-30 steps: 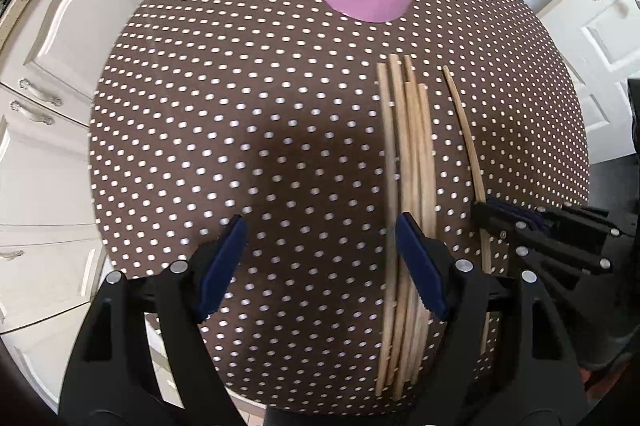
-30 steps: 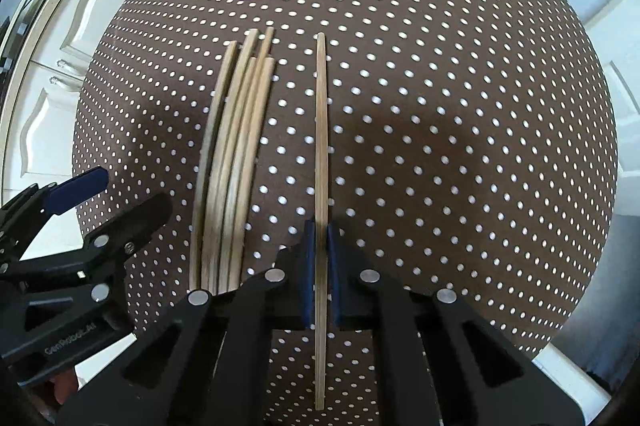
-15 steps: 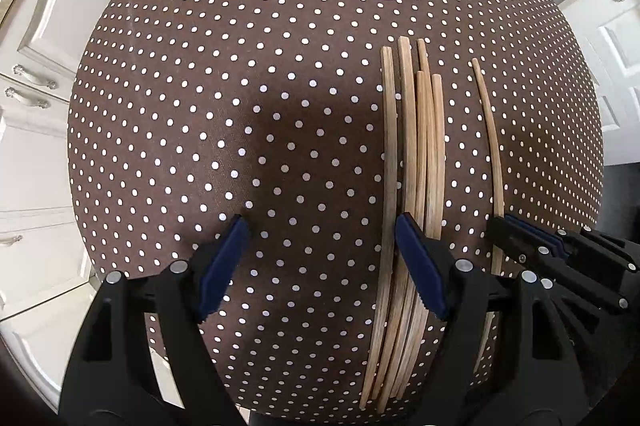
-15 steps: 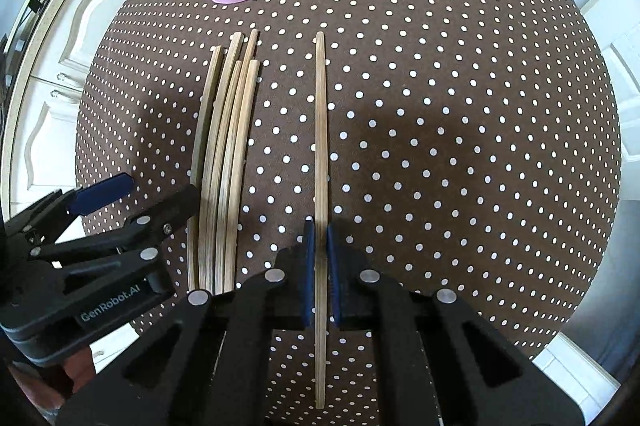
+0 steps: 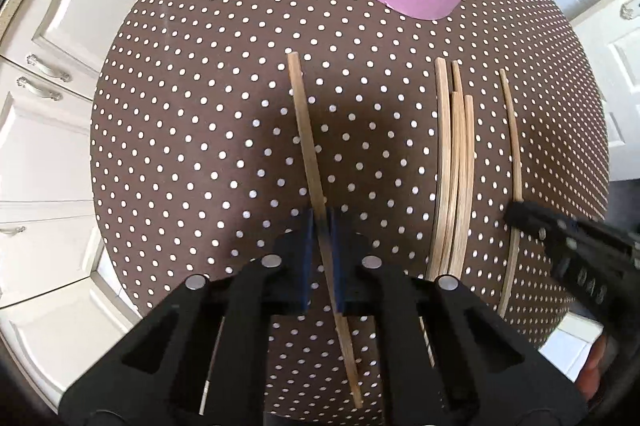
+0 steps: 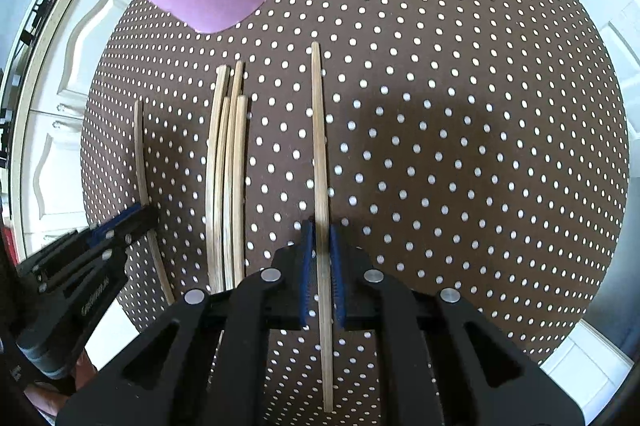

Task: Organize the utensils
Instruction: 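Grasp a chopstick with the right gripper while the left gripper grasps another, then lift both held chopsticks upright and carry them over the pink cup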

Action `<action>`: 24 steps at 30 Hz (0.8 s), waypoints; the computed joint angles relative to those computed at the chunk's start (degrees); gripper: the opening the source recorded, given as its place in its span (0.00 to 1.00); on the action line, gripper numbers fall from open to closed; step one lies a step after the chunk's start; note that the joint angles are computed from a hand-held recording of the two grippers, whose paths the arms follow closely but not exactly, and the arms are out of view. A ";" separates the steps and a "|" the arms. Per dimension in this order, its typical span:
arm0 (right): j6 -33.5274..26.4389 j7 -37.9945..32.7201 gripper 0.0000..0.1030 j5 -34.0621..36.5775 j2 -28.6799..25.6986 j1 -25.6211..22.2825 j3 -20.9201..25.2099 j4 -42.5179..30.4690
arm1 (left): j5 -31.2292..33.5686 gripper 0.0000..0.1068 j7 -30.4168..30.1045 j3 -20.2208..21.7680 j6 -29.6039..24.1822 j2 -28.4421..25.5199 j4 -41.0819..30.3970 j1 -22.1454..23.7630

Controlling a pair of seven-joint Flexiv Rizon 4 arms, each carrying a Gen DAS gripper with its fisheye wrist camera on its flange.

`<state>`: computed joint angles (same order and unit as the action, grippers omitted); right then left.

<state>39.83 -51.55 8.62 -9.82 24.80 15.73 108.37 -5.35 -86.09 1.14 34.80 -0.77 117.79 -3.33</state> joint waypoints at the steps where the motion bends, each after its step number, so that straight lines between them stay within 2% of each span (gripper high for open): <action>1: 0.13 -0.24 0.09 0.46 -0.22 -0.29 -0.19 -0.29 | -0.55 0.07 0.47 0.25 -0.47 0.20 0.21 0.21; 7: 0.04 -3.38 0.05 1.96 -0.41 -1.95 -0.71 -1.32 | 0.21 0.07 1.66 0.32 -0.99 0.66 0.86 0.45; 13: -1.59 -4.36 0.06 4.55 1.95 -2.53 -0.33 -0.01 | 4.60 0.08 -3.66 -0.18 -1.42 -0.15 -0.44 -0.02; 17: -1.83 -4.55 0.06 4.17 2.66 -1.81 -0.10 1.37 | 5.71 0.08 -6.86 -0.91 -3.53 -1.35 -2.54 -0.83; 20: -2.77 -4.16 0.06 4.83 2.55 -1.91 -0.47 0.70 | 4.79 0.08 -7.60 -0.72 -3.85 -2.05 -3.21 -0.92; 24: -2.52 -3.16 0.07 6.48 1.85 -2.40 -1.02 -0.55 | 1.00 0.07 -4.92 0.24 -0.25 -2.11 -1.09 -0.10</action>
